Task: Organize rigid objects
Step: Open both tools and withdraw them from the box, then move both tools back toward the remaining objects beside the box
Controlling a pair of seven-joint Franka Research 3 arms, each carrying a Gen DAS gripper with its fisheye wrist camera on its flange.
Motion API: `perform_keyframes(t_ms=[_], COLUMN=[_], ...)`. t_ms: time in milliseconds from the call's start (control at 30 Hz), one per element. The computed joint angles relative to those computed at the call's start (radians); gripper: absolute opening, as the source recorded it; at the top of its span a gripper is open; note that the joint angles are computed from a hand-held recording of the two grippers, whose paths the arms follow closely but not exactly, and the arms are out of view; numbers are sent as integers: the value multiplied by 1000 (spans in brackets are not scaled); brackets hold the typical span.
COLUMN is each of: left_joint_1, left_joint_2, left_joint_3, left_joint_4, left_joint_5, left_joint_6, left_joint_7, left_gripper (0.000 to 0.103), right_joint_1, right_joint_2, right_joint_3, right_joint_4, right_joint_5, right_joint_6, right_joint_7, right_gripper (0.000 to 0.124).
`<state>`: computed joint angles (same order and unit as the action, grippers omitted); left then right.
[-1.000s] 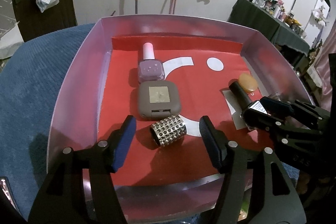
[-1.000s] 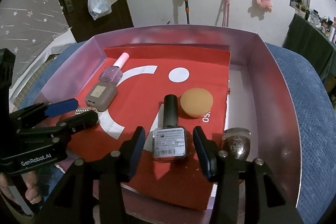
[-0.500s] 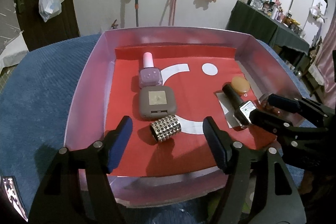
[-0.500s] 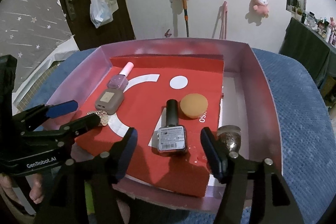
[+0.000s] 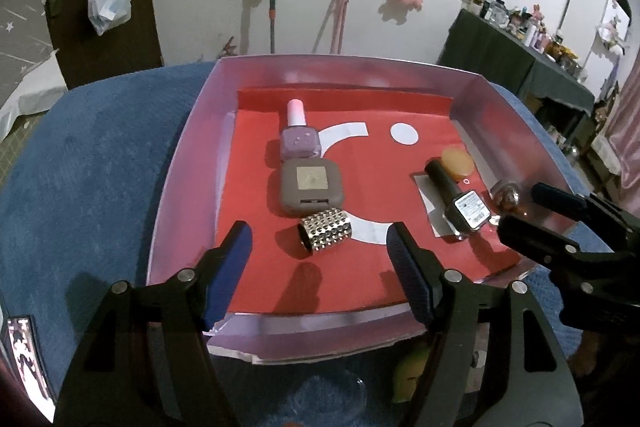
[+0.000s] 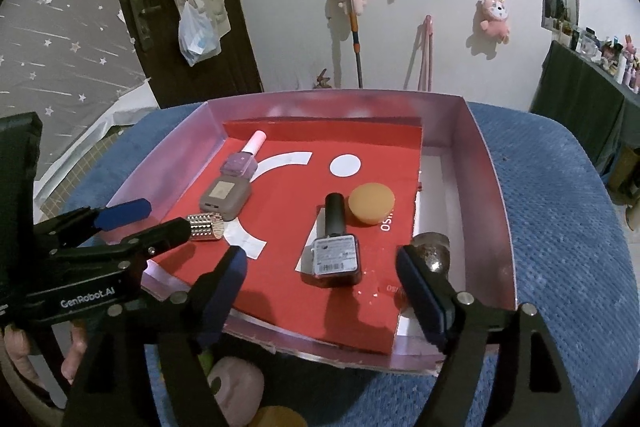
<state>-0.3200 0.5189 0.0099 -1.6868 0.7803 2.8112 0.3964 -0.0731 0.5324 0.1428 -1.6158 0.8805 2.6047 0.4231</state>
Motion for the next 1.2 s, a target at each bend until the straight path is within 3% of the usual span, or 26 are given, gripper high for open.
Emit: perform_keyframes(t_ms=[67, 133, 200, 400, 567, 800, 933, 1200], left_joint_1=[-7, -13, -27, -33, -33, -24, -46, -10], left_joint_2=[-6, -13, -25, -45, -64, -80, -96, -128], left_joint_3=[9, 16, 34, 34, 36, 23, 34, -10], left_joint_4=[-10, -20, -34, -50, -69, -82, -92, -127], left_joint_5=[12, 26, 61, 137, 203, 278, 387, 492], left_joint_6=[4, 9, 13, -7, 4, -6, -30, -20], left_joint_7=[-17, -36, -74, -138, -207, -272, -369, -466], left_gripper=[70, 88, 92, 92, 101, 103, 103, 103], right_joint_1=[-4, -6, -7, -12, -13, -13, -19, 2], right_joint_2=[-8, -14, -20, -42, -62, -88, -107, -158], right_joint_3=[3, 4, 6, 7, 7, 4, 0, -11], right_joint_4=[-9, -18, -27, -55, -80, -111, -129, -193], right_joint_5=[7, 13, 22, 62, 104, 165, 217, 308], right_joint_6=[1, 1, 2, 0, 3, 4, -22, 37], right_joint_7=[-7, -13, -23, -61, -97, -153, -187, -261], right_gripper=[81, 84, 86, 93, 103, 103, 103, 103])
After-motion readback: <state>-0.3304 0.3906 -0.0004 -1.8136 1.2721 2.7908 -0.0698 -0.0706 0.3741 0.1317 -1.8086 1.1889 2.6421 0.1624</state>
